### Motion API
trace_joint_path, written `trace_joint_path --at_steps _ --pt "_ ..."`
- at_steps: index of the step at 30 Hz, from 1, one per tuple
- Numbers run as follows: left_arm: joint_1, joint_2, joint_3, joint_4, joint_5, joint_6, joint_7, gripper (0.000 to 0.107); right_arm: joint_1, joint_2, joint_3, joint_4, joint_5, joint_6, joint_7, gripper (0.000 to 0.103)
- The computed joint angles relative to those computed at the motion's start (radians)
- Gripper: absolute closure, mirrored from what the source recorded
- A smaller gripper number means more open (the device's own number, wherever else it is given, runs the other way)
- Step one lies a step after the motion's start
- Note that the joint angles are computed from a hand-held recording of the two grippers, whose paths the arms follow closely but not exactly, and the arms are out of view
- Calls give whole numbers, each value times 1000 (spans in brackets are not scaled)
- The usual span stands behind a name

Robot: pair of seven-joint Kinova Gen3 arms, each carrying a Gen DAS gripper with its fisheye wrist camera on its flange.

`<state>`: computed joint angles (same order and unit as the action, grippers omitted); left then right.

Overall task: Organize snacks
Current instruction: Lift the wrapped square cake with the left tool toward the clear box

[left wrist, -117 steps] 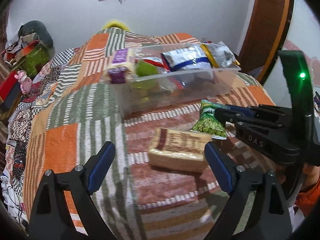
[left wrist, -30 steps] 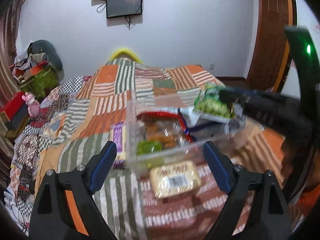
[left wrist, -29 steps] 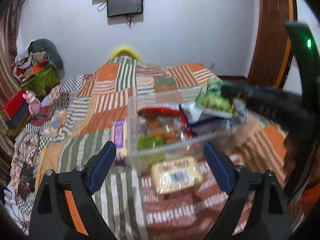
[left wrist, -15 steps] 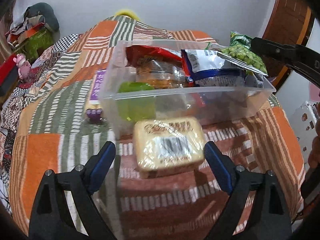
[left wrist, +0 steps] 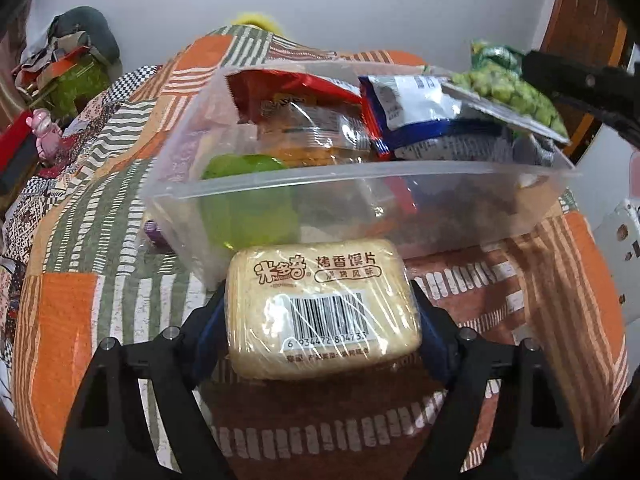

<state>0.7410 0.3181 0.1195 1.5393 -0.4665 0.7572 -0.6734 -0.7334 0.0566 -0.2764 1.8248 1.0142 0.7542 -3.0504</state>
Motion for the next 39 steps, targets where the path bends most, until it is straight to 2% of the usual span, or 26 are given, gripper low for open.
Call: trace_joint_path --at_steps 5,9,16,23,26,31,36,39 --pt "-10 -64 4 69 -6 -26 23 27 1 -6 -2 2 -2 5 0 87" --pt "12 -134 18 112 -103 2 87 27 3 -11 -5 0 4 10 0 87" --pt "-60 -223 92 100 -141 -5 83 27 13 -6 -3 -16 11 -3 2 87" --pt "-85 -175 106 -17 -142 -1 18 27 5 33 17 -75 2 6 54 87" --pt "-102 -137 92 -70 -79 0 -51 27 8 56 36 -104 -24 -7 96 87" --pt "-78 -53 43 -154 -55 47 -90 27 8 96 71 -142 -86 -19 173 87" --pt "-97 -15 27 -188 32 55 -176 25 0 111 99 -143 -125 -38 211 87" --pt "-88 -17 8 -179 36 35 -191 24 -6 110 106 -137 -132 -47 214 86"
